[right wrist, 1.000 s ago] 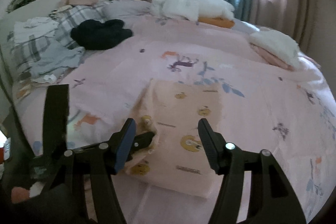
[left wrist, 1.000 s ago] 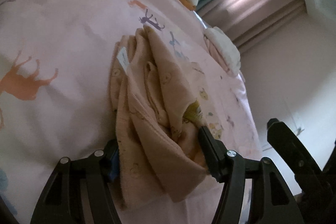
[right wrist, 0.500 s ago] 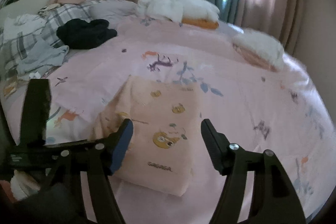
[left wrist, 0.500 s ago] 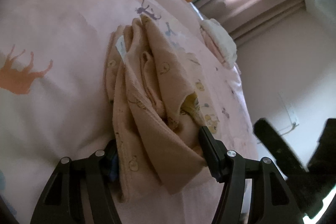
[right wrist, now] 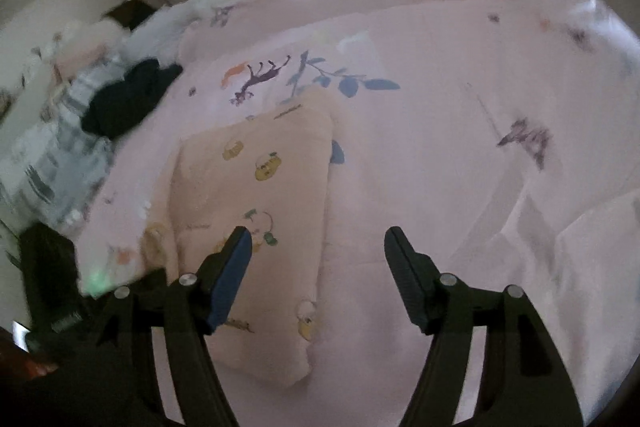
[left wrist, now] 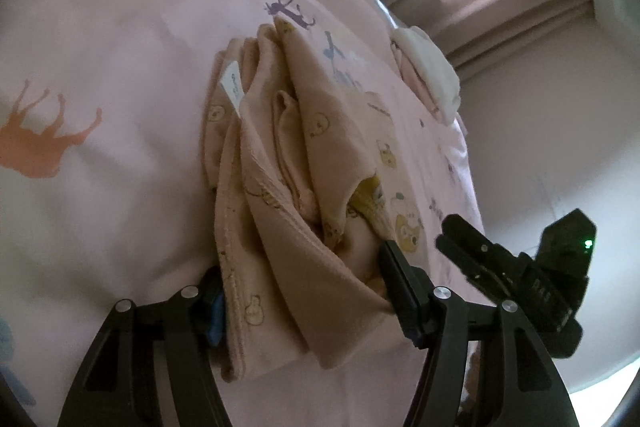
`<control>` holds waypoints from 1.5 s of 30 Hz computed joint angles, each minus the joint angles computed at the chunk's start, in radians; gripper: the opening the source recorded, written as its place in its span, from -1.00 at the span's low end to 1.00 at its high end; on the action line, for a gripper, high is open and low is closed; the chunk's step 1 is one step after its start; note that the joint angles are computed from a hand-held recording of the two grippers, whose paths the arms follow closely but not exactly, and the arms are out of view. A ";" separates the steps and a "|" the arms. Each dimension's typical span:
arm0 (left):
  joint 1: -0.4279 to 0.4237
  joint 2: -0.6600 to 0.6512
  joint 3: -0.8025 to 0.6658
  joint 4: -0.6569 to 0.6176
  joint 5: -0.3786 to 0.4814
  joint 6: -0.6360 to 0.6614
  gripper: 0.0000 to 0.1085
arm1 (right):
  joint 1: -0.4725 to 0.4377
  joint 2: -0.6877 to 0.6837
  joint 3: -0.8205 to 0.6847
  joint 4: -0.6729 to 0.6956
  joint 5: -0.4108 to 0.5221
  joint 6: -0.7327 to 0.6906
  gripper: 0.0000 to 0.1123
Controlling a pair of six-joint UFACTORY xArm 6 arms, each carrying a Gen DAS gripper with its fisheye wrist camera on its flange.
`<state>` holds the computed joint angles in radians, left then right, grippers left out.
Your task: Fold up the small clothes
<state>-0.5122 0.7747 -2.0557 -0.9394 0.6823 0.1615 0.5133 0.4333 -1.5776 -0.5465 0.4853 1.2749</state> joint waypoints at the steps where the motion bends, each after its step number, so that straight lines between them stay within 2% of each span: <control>1: 0.001 0.001 -0.001 -0.005 0.001 0.001 0.19 | -0.005 0.004 0.006 0.010 -0.032 0.002 0.31; 4: 0.002 0.015 -0.019 -0.017 0.002 0.001 0.19 | -0.007 0.045 -0.024 0.078 -0.058 -0.050 0.34; 9: 0.017 0.010 0.006 -0.155 0.003 0.062 0.19 | 0.000 0.134 -0.079 0.351 -0.151 -0.242 0.34; 13: 0.049 -0.024 0.072 -0.400 0.036 0.193 0.19 | 0.005 0.165 -0.110 0.258 -0.159 -0.157 0.44; 16: 0.076 -0.013 0.067 -0.508 0.096 0.213 0.18 | 0.006 0.178 -0.133 0.260 -0.140 -0.146 0.44; 18: 0.083 -0.003 0.055 -0.513 0.112 0.191 0.19 | 0.012 0.184 -0.158 0.237 -0.101 -0.139 0.48; 21: 0.067 -0.002 0.041 -0.463 0.084 0.174 0.19 | 0.034 0.223 -0.239 0.204 -0.020 -0.168 0.76; 22: 0.058 -0.010 0.047 -0.441 0.060 0.166 0.19 | 0.047 0.245 -0.281 0.187 0.029 -0.199 0.80; 24: 0.054 -0.017 0.053 -0.418 0.036 0.150 0.19 | 0.083 0.311 -0.421 0.118 0.201 -0.229 0.81; 25: 0.053 -0.028 0.069 -0.416 0.019 0.158 0.19 | 0.097 0.334 -0.471 0.095 0.254 -0.235 0.81; 27: 0.049 -0.053 0.103 -0.426 -0.035 0.184 0.19 | 0.104 0.328 -0.473 0.081 0.262 -0.222 0.81; 29: 0.047 -0.053 0.103 -0.428 -0.067 0.181 0.19 | 0.101 0.303 -0.435 0.082 0.224 -0.199 0.83; 31: 0.057 -0.025 0.067 -0.416 -0.032 0.157 0.19 | 0.098 0.304 -0.422 0.111 0.203 -0.185 0.83; 33: 0.059 -0.013 0.053 -0.433 -0.029 0.145 0.19 | 0.110 0.344 -0.490 0.118 0.270 -0.214 0.83; 35: 0.063 -0.029 0.080 -0.521 -0.027 0.200 0.19 | 0.127 0.366 -0.531 0.067 0.311 -0.221 0.83; 38: 0.070 -0.023 0.060 -0.546 0.018 0.258 0.19 | 0.128 0.362 -0.529 0.077 0.318 -0.241 0.83; 41: 0.061 -0.022 0.058 -0.520 -0.023 0.240 0.19 | 0.115 0.289 -0.424 0.110 0.272 -0.250 0.81; 44: 0.073 0.009 0.025 -0.519 0.011 0.197 0.18 | 0.111 0.218 -0.327 0.102 0.216 -0.258 0.81; 45: 0.077 0.002 0.037 -0.533 0.016 0.207 0.19 | 0.118 0.205 -0.320 0.078 0.228 -0.252 0.80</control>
<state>-0.4350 0.7763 -2.0188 -1.4728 0.6982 0.3685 0.6313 0.6383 -1.8972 -0.4681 0.7130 1.0230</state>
